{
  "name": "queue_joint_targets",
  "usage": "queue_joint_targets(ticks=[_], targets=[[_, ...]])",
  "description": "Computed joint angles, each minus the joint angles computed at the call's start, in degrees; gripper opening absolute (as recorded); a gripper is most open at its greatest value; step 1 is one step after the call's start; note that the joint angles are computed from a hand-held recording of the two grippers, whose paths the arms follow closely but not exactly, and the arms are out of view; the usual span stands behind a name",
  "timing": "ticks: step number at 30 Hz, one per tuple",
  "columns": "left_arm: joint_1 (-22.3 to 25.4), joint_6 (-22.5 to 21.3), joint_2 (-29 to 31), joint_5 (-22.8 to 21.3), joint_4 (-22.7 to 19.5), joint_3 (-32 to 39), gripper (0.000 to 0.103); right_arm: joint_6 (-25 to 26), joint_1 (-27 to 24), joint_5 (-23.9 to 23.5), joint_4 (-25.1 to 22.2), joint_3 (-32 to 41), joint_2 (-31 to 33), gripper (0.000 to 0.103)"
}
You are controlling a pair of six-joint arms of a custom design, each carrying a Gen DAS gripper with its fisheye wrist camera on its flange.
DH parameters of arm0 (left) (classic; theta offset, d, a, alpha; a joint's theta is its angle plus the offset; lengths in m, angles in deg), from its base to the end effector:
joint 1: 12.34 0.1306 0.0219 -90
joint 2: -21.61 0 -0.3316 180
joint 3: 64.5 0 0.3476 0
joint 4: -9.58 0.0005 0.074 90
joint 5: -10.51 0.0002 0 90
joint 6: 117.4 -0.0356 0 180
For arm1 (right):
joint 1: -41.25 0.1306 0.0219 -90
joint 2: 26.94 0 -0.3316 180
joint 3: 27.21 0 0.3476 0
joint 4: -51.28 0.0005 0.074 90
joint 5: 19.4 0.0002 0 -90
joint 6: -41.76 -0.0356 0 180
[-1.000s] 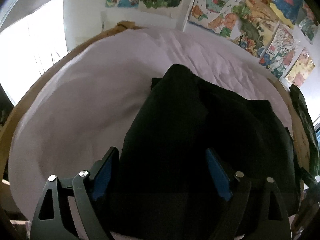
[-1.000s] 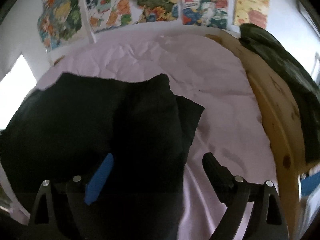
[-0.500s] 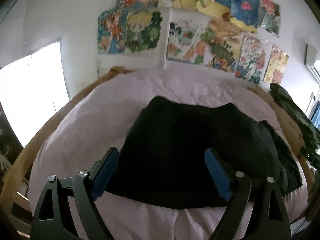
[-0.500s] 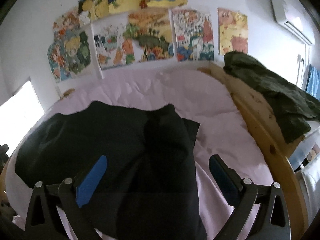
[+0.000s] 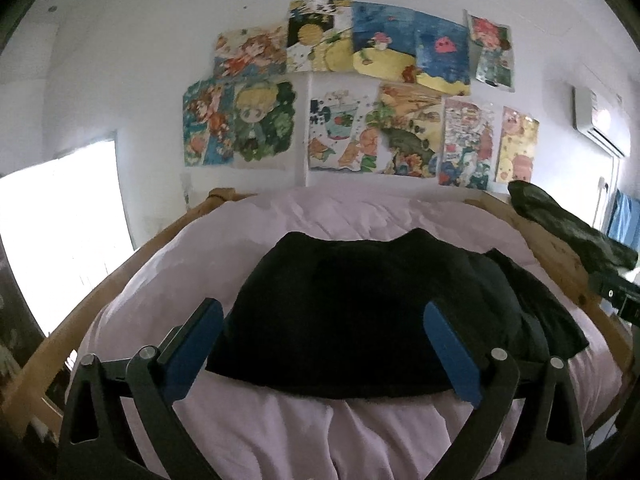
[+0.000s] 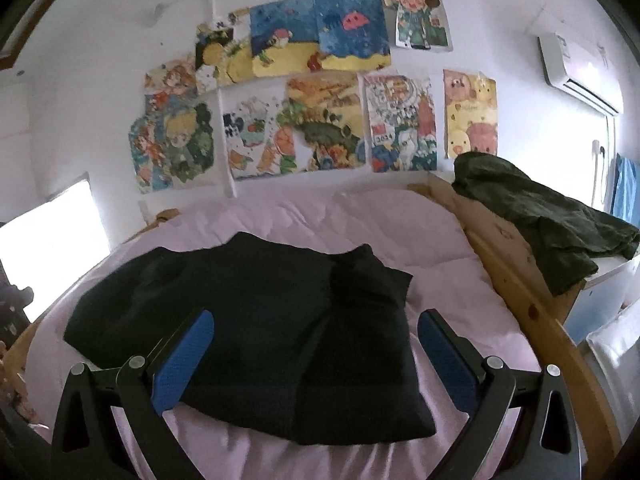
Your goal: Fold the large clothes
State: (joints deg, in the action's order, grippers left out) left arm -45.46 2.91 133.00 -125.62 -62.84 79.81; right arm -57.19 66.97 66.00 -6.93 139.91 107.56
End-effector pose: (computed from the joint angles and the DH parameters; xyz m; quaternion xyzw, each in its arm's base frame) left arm 0.4414 -0.2579 0.5654 -0.1467 0.8360 0.0951 0.5201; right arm 0.5808 0.2824 0.5070 -0.1444 0.8333 0.1911 0.4982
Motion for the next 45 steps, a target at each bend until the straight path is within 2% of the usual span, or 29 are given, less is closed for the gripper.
queue_joint_targets(ticks=[2, 5, 11, 19, 26, 30, 36, 39, 45], targets=[[-0.46, -1.19, -0.18, -0.39, 1.21, -0.83, 0.099, -0.04, 0.25, 0.25, 4.20, -7.27, -3.98, 0.103], [-0.99, -2.17, -1.14, -0.41, 3.04, -2.79, 0.099, 0.55, 0.70, 0.71, 7.62, -13.41, -7.35, 0.103], [-2.30, -3.62, -1.86, -3.04, 4.34, -4.88, 0.101, -0.24, 1.28, 0.40, 10.71, -20.79, -11.65, 0.103], [-4.58, -1.37, -4.36, -3.50, 4.20, -9.52, 0.101, 0.44, 3.35, 2.01, 17.10, -34.20, -19.98, 0.103], [-7.23, 1.10, -6.46, -3.24, 4.35, -13.66, 0.101, 0.56, 5.15, 2.85, 21.14, -43.14, -25.43, 0.103], [-8.32, 3.22, -6.87, -2.14, 3.44, -14.53, 0.101, 0.04, 5.92, 1.98, 21.61, -45.89, -27.16, 0.103], [-9.59, 6.80, -5.38, -2.07, -2.28, -12.41, 0.101, -0.24, 6.53, 2.10, 21.91, -48.62, -28.86, 0.103], [-10.10, 8.99, -5.51, -2.60, -3.81, -12.63, 0.101, -0.14, 6.86, 1.79, 21.37, -48.79, -28.83, 0.103], [-10.57, 9.60, -5.50, -3.16, -4.24, -13.14, 0.101, 1.06, 7.57, 0.64, 19.09, -47.23, -27.36, 0.103]])
